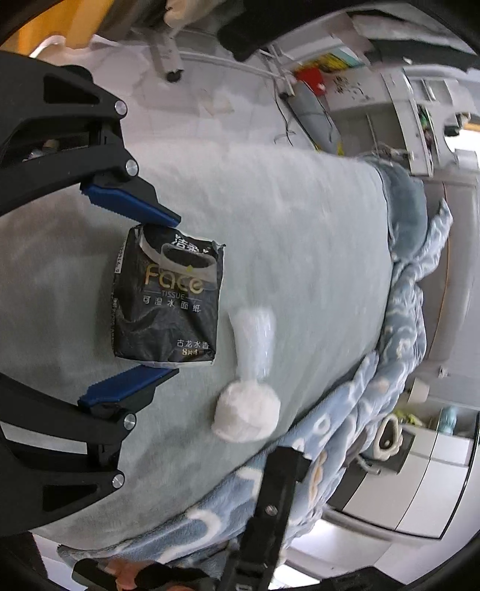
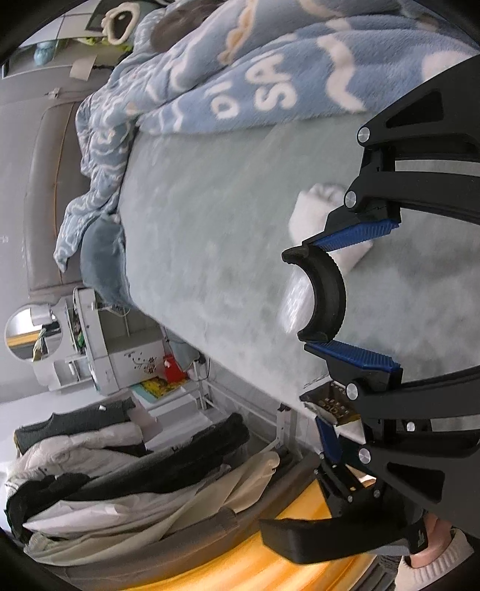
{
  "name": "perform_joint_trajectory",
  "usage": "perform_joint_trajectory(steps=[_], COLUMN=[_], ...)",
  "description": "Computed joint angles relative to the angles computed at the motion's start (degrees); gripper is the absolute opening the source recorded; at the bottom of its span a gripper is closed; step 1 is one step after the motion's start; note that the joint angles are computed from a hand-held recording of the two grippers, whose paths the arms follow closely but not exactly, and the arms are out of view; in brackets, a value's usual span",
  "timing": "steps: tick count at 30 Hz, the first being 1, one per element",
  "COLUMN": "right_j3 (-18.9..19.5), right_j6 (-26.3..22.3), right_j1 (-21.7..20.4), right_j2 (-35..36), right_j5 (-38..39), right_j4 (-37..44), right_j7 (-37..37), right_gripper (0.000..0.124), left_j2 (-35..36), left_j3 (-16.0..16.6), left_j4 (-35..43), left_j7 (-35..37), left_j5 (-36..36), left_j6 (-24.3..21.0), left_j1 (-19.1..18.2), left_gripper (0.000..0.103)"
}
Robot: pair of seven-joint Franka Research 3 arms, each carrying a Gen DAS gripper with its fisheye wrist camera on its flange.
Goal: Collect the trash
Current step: 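Lift the tissue package with the left gripper while the right gripper holds the black piece, then carry the tissue package and black piece over the green bin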
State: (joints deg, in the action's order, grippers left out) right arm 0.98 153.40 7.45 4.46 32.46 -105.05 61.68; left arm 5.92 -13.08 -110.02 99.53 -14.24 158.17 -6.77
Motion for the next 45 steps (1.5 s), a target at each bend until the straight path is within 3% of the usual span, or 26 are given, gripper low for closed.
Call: perform_joint_trajectory(steps=[12, 20, 26, 45], right_j3=[2.2, 3.4, 4.3, 6.7], right_j6=[-1.4, -2.6, -3.8, -9.9], right_j1=[2.9, 5.0, 6.7, 11.6], right_j2=[2.7, 5.4, 7.5, 16.7], right_j5=[-0.3, -2.3, -4.1, -8.6], right_j4=[5.5, 9.4, 12.2, 22.5], right_j7=[0.9, 2.8, 3.6, 6.1], right_gripper=[0.05, 0.05, 0.05, 0.05], left_j2=[-3.2, -4.5, -4.9, -3.7], left_j3=[3.0, 4.9, 6.2, 9.5], left_j4=[-2.6, -3.1, -3.8, -2.6], left_j7=[-0.5, 0.6, -1.6, -3.9], left_j5=[-0.1, -2.1, 1.6, 2.5], left_j6=[-1.9, -5.9, -8.9, -23.2], left_j1=[2.6, 4.3, 5.7, 12.0], left_gripper=[0.075, 0.075, 0.075, 0.076])
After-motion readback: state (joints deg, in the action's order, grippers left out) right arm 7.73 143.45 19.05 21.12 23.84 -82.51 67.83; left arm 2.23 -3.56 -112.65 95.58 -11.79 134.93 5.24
